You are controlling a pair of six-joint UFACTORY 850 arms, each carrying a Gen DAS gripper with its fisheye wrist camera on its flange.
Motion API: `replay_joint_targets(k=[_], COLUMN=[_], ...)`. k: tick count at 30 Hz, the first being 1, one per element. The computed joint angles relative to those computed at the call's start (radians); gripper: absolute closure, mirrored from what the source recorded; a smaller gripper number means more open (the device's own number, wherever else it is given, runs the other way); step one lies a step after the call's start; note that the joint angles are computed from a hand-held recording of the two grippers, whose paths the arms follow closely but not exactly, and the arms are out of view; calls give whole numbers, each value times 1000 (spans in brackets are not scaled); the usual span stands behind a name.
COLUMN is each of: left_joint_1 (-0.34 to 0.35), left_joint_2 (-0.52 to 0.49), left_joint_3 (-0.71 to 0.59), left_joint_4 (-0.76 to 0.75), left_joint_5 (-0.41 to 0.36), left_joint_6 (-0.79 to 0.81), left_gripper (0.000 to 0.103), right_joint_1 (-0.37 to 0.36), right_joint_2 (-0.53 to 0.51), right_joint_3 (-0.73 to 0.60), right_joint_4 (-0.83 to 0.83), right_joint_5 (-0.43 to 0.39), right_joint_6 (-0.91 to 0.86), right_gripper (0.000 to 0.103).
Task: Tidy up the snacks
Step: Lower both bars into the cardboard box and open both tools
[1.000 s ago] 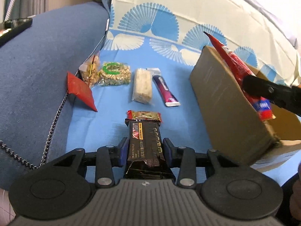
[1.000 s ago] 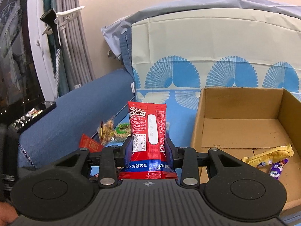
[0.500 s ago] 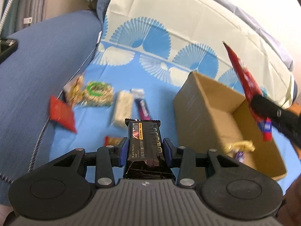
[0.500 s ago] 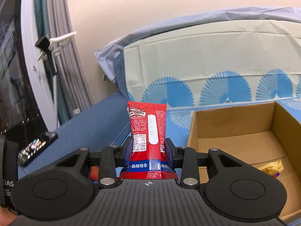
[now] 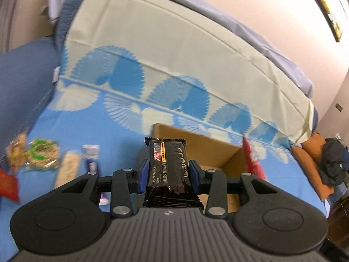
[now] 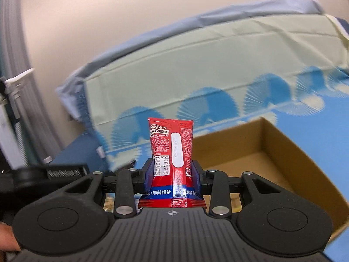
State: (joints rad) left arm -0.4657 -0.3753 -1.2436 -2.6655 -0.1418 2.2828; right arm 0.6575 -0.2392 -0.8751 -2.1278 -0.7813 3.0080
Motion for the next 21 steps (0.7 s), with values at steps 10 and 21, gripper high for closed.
replay_joint_targets(k=[10,21], left_joint_1=[-60,-69], left_joint_2=[-75,-80], left_joint_3=[-94,-109], left_joint_4=[170,199], left_joint_5=[-6,-20], left_joint_6=[-160,-184], left_gripper=[60,60], right_joint_1=[-42,-35], right_joint_2=[4,19], right_joint_3=[22,37], right_joint_4=[93,118], right_joint_5=[9,-13], right_joint_6=[8,-9], right_gripper=[66,66])
